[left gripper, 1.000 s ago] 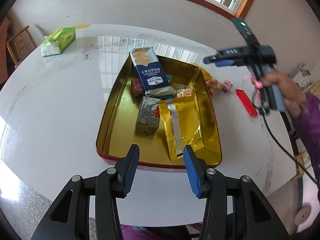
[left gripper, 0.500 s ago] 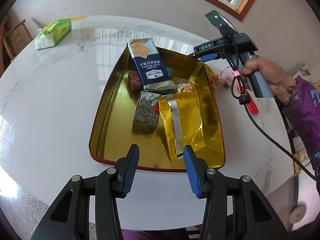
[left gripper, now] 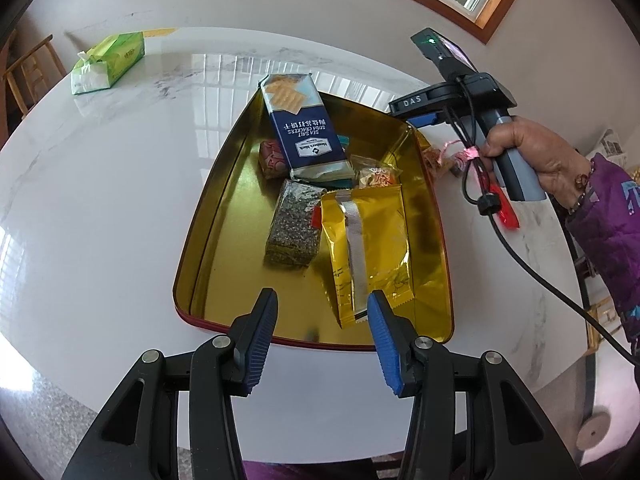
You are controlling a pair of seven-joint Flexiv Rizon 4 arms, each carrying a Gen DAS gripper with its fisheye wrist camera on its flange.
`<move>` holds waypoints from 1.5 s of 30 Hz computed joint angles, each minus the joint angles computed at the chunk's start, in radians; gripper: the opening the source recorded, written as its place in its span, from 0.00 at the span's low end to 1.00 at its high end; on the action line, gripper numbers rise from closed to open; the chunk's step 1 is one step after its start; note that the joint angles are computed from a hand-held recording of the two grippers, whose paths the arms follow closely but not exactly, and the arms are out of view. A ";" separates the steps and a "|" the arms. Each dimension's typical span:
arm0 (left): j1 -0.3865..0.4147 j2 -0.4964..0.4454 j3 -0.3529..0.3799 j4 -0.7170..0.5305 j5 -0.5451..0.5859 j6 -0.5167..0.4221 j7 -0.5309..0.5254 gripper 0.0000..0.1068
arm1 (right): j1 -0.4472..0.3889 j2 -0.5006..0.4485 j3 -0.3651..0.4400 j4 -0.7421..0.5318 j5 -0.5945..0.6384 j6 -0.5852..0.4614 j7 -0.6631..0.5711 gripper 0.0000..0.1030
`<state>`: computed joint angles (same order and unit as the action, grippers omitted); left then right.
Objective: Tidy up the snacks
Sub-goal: 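Grasp the yellow WANJYUAN bag with the right tool, then grasp the second clear twist-snack bag with the left tool while the right tool holds the yellow bag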
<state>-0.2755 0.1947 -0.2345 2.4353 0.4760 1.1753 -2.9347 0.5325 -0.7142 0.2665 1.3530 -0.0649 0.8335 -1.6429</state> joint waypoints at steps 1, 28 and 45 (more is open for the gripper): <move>0.000 0.001 -0.002 -0.002 -0.001 -0.006 -0.002 0.45 | -0.024 0.021 0.013 0.017 0.029 0.025 -0.002 0.49; -0.128 -0.170 -0.037 -0.369 0.115 -0.258 0.285 0.45 | -0.415 0.480 -0.029 0.848 0.263 0.582 -0.058 0.49; -0.072 -0.610 0.081 -0.753 -0.300 -0.269 1.188 0.45 | -0.549 0.449 0.112 0.790 0.523 0.567 -0.289 0.49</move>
